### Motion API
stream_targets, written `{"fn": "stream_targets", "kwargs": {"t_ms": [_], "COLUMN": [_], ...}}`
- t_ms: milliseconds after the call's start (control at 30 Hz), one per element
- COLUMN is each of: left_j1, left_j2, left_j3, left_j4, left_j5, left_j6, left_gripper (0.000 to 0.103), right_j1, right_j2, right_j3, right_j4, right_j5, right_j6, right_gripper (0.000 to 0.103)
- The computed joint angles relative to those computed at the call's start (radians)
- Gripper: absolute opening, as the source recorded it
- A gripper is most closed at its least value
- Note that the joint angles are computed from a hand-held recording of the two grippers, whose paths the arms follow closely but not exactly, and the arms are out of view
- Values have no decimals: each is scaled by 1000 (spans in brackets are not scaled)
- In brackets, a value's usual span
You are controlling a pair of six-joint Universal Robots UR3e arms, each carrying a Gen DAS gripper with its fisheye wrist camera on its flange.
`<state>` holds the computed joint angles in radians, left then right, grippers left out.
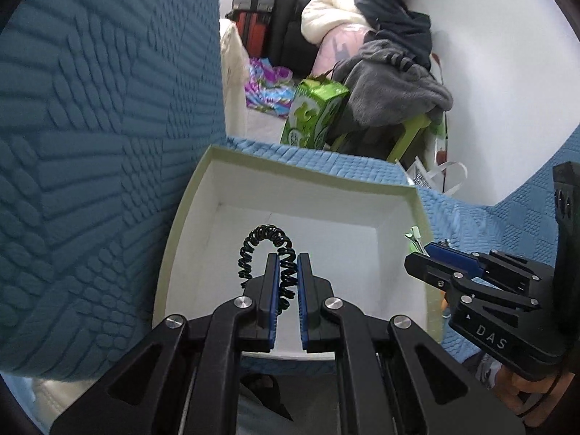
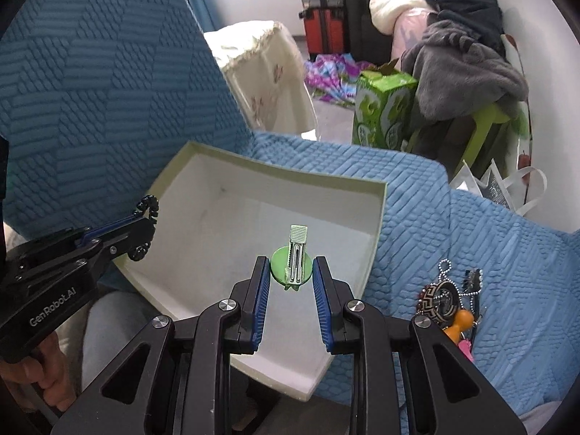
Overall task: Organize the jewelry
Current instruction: 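Grasp the black coiled hair tie with the left gripper while the right carries the green clip to the box, then open both grippers to drop the hair tie and green clip into the box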
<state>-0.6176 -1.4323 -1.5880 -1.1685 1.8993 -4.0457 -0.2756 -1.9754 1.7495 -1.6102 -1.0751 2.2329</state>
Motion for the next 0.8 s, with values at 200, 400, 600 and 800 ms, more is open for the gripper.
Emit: {"fn": "stream_targets", "kwargs": {"t_ms": [200,400,600,800], "left_j1": [10,-9,-113,-224], "left_j2": [15,6,-49,-155], "left_j3": [-46,8,199,464], "left_j4": [27,-19,-151,-309], "left_j5": [-21,-3,128,267], "left_j6": [-24,-53,-115,-165], "left_gripper": [9,23,53,62], "right_j1": [40,-14,-145,-375], "right_j2": [27,13,-36,-55], "right_j3": [30,-14,-139,-386], "right_j4": [-54,54,260,645], "right_j5": [-34,7,108,230], "right_j6": [16,-38,-168,-440], "right_gripper": [22,29,34,35]}}
